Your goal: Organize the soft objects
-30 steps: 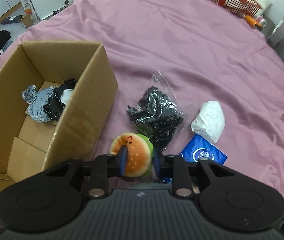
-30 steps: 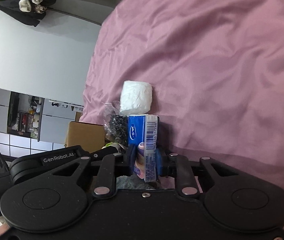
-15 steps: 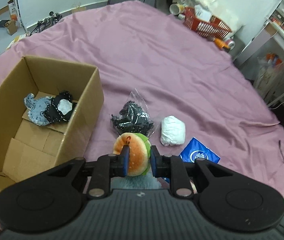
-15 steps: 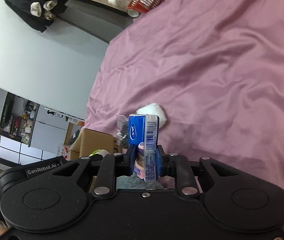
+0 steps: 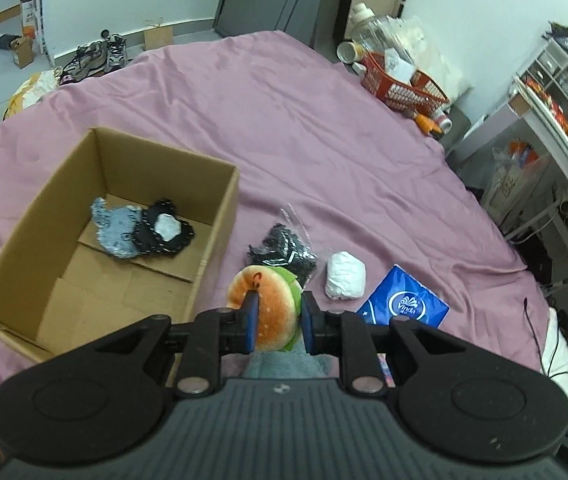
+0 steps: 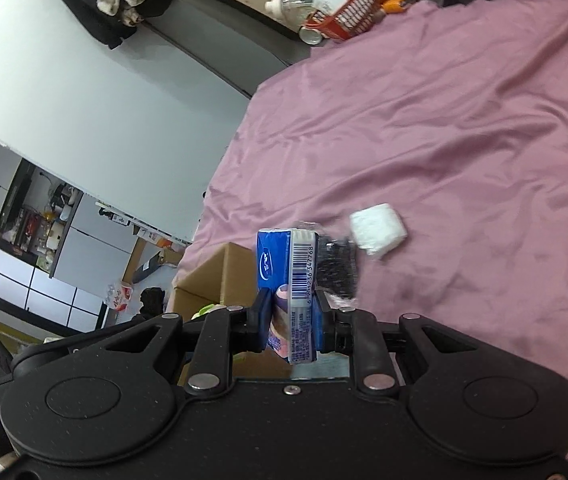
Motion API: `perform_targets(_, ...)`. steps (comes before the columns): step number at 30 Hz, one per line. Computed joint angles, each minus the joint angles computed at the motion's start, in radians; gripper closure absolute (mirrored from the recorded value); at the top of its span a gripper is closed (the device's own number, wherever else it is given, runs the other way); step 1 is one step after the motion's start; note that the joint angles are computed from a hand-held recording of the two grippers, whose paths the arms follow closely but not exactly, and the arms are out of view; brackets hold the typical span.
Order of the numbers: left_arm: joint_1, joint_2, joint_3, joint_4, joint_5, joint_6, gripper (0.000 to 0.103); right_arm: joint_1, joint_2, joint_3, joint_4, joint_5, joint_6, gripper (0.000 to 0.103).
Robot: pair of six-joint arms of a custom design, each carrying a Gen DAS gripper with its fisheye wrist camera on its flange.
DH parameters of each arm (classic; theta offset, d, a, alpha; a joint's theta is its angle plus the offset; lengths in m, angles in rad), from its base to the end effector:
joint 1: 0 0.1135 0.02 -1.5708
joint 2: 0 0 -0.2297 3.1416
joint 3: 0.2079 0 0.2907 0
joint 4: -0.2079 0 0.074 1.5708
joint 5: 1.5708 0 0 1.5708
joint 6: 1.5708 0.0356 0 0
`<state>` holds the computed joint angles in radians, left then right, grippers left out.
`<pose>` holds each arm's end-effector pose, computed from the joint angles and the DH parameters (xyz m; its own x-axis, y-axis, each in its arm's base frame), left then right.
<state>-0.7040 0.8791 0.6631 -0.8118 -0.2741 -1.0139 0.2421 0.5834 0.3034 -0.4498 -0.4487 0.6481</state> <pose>0.1740 -0.1351 0.1954 -0.7834 -0.4069 -0.4698 -0.2810 0.9061 -0.3161 0.1878 0.0623 0.1484 -0.8359 0.3538 -0.4196 -0.0317 0.7321 0.6805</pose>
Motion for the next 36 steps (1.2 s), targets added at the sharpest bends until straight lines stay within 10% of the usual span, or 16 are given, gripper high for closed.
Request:
perform_targets(21,0.526,-0.532,-0.18,-0.22,0.283,0.298,0.088,0.42,0.191,0.145,0.099,0.36,0.175,0.082)
perform_targets(36,0.449,-0.399,-0.135,-0.14,0.36,0.351,0.08,0.311,-0.014,0.075,-0.014,0.373,0.18,0.082)
